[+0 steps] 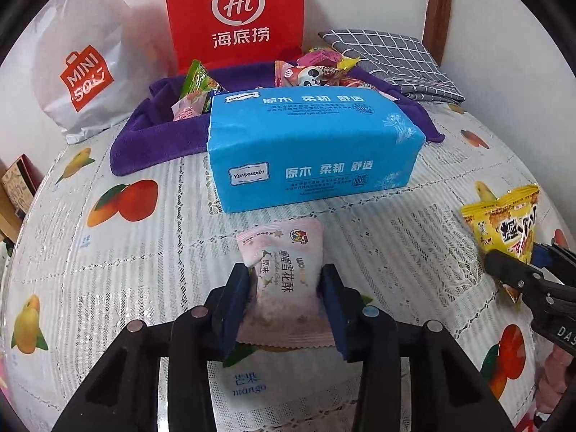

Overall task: Organize snacks
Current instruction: 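Lift both packets and carry them toward the purple towel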

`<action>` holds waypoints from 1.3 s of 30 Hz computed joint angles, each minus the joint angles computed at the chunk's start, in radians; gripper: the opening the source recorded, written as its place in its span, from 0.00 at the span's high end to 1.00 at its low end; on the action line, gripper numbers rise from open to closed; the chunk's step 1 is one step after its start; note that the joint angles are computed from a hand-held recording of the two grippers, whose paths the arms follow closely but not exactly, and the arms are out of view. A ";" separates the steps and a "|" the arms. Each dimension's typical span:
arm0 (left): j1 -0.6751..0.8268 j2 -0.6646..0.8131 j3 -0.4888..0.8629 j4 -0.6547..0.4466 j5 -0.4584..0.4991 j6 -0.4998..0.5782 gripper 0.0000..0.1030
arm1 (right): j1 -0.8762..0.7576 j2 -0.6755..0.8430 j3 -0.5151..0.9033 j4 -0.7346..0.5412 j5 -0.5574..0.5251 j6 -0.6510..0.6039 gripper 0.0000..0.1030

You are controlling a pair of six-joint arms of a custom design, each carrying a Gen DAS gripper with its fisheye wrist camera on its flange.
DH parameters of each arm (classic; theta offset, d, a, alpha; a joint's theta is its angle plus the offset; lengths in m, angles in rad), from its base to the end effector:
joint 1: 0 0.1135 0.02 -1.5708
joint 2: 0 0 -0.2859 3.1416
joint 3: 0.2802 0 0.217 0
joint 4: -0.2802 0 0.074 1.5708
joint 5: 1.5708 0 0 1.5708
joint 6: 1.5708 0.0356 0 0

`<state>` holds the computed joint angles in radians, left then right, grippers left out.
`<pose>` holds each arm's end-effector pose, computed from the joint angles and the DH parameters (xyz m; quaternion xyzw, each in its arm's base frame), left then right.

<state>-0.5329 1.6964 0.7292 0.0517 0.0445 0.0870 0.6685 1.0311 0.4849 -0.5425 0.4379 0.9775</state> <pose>0.2493 -0.1489 0.1727 0.2955 0.8993 -0.0917 0.3091 0.1127 0.0698 0.2076 0.1971 0.9286 0.0274 0.3131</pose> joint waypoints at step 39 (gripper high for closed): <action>0.022 -0.006 -0.003 -0.003 0.040 -0.030 0.66 | -0.169 0.063 -0.006 0.107 -0.063 -0.208 0.48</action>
